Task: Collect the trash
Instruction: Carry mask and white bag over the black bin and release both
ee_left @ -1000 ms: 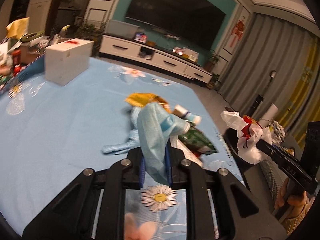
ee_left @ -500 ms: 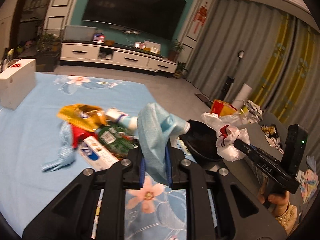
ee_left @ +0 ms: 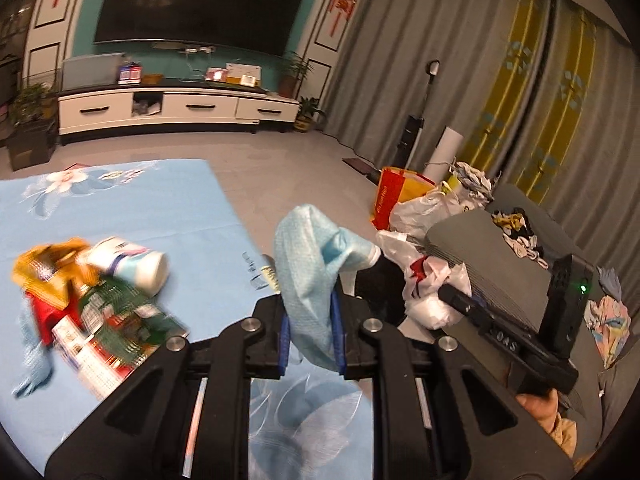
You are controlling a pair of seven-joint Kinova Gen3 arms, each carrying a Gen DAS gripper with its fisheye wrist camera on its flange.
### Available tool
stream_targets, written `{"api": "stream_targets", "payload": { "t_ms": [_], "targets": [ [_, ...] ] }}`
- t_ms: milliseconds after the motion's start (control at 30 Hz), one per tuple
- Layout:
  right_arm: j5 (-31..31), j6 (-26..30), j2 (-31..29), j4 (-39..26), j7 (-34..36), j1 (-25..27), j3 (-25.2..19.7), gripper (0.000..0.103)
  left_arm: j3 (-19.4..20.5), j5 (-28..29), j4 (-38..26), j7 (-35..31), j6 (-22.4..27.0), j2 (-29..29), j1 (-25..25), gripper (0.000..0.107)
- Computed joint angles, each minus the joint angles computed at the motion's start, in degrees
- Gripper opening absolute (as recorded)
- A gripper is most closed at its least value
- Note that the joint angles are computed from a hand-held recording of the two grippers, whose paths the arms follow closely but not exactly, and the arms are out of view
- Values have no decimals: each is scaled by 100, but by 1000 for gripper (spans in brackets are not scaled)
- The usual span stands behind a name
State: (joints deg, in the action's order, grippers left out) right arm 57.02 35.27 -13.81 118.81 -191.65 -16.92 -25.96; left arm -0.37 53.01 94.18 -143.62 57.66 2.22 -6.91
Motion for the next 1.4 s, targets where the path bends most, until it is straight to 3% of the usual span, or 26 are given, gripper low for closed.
{"api": "stream_targets", "payload": {
  "t_ms": [267,500,567,600,633,667,733,867,1067,1233,1400],
  "targets": [
    [64,-384,142,202,-256,274,348,18,631,-609,-616,681,-634,820,642,18],
    [42,-823,574,160,-49,339,798,18,926,-1722,-1081,1585,-1252,1466,1236,23],
    [75,-885,710,119,-63,321,906,23,985,-1938,-1166,1819,-1281,1602,1277,35],
    [96,-937,766,109,-77,308,970,33,1011,-2024,-1210,1916,-1279,1659,1282,55],
    [132,-957,818,103,-135,292,1016,45,1020,-2109,-1193,2013,-1342,1681,1291,66],
    [179,-950,839,116,-217,268,1050,50,1060,-2101,-1157,2032,-1385,1687,1236,76],
    [367,-998,851,178,-462,219,1096,55,1127,-2066,-1136,2027,-1374,1694,1116,76],
    [322,-932,772,260,-559,92,1135,55,1169,-1977,-956,1935,-1413,1532,910,78],
    [-82,-752,578,233,-232,-4,984,55,991,-1524,-312,1489,-1558,845,534,89],
    [-482,-567,492,97,190,-90,782,56,476,-1147,251,1136,-1462,177,186,93],
    [-865,-372,534,-202,731,-276,591,56,-141,-1172,630,1143,-1367,-240,-119,95]
  ]
}}
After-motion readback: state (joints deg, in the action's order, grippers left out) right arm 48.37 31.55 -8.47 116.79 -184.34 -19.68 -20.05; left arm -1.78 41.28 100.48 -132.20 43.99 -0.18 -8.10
